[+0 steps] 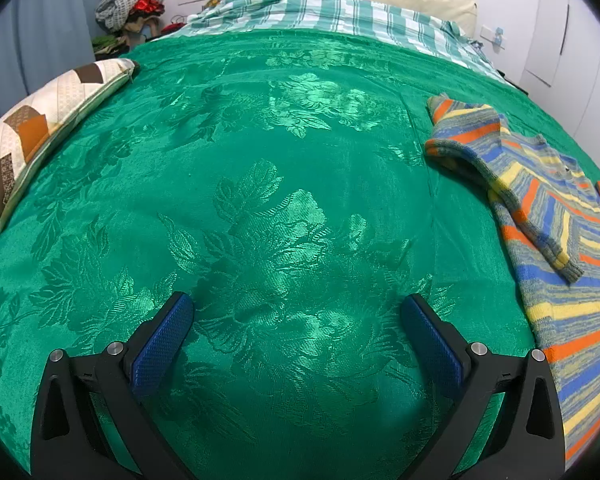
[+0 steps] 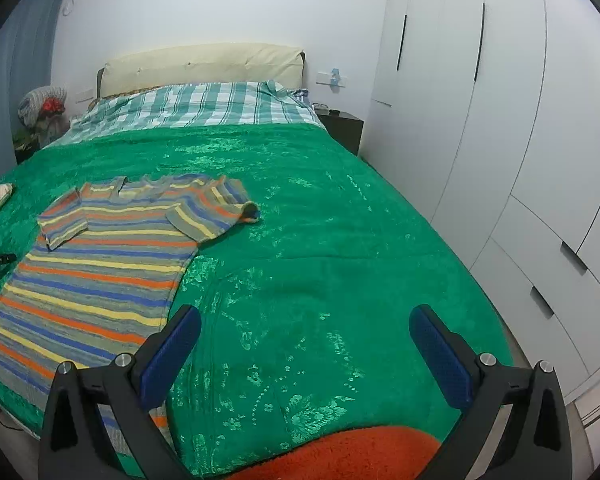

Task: Fold small clothes

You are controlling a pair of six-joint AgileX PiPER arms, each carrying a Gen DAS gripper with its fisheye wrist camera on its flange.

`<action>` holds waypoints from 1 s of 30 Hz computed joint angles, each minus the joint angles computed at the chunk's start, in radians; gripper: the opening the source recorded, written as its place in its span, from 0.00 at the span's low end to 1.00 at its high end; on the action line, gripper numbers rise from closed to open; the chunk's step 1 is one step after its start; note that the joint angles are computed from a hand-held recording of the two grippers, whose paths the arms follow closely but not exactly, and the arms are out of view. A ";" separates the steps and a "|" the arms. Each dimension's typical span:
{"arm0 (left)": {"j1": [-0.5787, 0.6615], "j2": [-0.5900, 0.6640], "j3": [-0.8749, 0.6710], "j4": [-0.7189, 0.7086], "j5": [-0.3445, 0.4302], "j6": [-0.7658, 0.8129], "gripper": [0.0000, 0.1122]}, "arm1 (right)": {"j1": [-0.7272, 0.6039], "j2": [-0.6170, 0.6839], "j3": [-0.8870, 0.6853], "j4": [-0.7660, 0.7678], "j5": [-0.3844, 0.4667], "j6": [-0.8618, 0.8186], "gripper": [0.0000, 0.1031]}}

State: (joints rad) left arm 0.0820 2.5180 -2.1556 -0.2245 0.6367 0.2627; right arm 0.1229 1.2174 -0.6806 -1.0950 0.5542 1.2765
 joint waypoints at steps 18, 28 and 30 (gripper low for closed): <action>0.000 0.001 -0.003 0.001 0.002 -0.001 0.91 | 0.017 -0.003 0.002 -0.011 0.018 0.003 1.00; 0.000 -0.001 0.001 0.001 0.000 -0.001 0.91 | 0.015 0.001 -0.001 -0.012 0.015 0.000 1.00; 0.000 0.005 -0.009 0.001 0.004 -0.001 0.91 | 0.015 0.003 -0.002 -0.011 0.014 0.000 1.00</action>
